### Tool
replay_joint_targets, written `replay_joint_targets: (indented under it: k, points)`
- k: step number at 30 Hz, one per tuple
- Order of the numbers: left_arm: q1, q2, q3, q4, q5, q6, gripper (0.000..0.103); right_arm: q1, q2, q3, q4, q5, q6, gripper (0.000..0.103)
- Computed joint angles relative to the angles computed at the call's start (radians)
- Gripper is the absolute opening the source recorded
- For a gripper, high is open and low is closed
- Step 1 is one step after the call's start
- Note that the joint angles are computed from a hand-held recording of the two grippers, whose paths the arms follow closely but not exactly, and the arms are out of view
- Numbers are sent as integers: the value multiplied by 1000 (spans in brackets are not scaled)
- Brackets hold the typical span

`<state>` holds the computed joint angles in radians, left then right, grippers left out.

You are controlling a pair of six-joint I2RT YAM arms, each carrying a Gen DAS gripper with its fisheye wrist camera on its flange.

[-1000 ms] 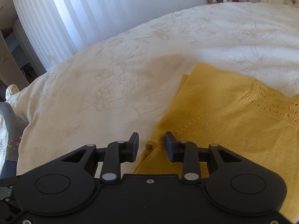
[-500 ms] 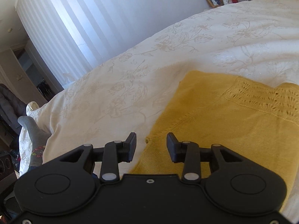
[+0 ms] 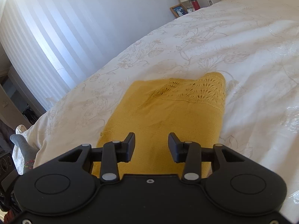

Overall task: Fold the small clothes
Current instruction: 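Move the right gripper to the sweater's knit-patterned edge and close on it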

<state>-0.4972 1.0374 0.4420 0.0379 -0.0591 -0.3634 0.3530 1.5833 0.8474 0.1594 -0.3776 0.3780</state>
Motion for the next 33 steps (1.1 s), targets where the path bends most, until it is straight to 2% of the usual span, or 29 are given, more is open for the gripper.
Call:
replay_joint_targets:
  k: [2, 4, 6, 8, 11, 13, 16, 18, 21, 22, 23, 25, 28, 31, 33]
  points:
    - [9, -2, 3, -8, 26, 13, 48, -13, -2, -16, 15, -5, -2, 51]
    - [13, 12, 28, -78, 46, 10, 44, -27, 0, -25, 21, -12, -5, 51]
    - [42, 11, 16, -90, 87, 6, 37, -47, -4, -39, 26, -27, -10, 51]
    - [78, 0, 7, -96, 115, -8, 24, -60, -5, -43, 28, -35, -14, 51]
    - [158, -15, 13, -144, 195, -23, 12, -76, -7, -46, 28, -40, -22, 51]
    - [214, -28, 8, -173, 253, -38, 12, -89, -4, -43, 26, -41, -27, 54]
    - [281, -38, -14, -169, 339, -49, 13, -111, 21, -21, 21, -47, -33, 66]
    - [308, -39, -23, -152, 377, -56, 13, -127, 52, 1, 21, -56, -15, 66]
    - [331, -55, -39, -115, 416, -82, 24, -153, 119, 41, 29, -91, 51, 70]
    - [337, -64, -49, -98, 427, -93, 35, -160, 138, 50, 39, -105, 74, 72]
    - [337, -73, -56, -85, 423, -105, 51, -169, 161, 59, 50, -122, 97, 72]
    - [319, -83, -71, -60, 372, -124, 66, -179, 202, 80, 59, -147, 126, 74]
    - [298, -93, -78, -53, 335, -159, 66, -187, 245, 91, 98, -171, 160, 75]
    - [285, -48, -61, -36, 357, -152, 68, -190, 270, 99, 126, -192, 161, 76]
    - [282, 12, -56, 21, 384, -169, 69, -188, 283, 110, 130, -203, 149, 77]
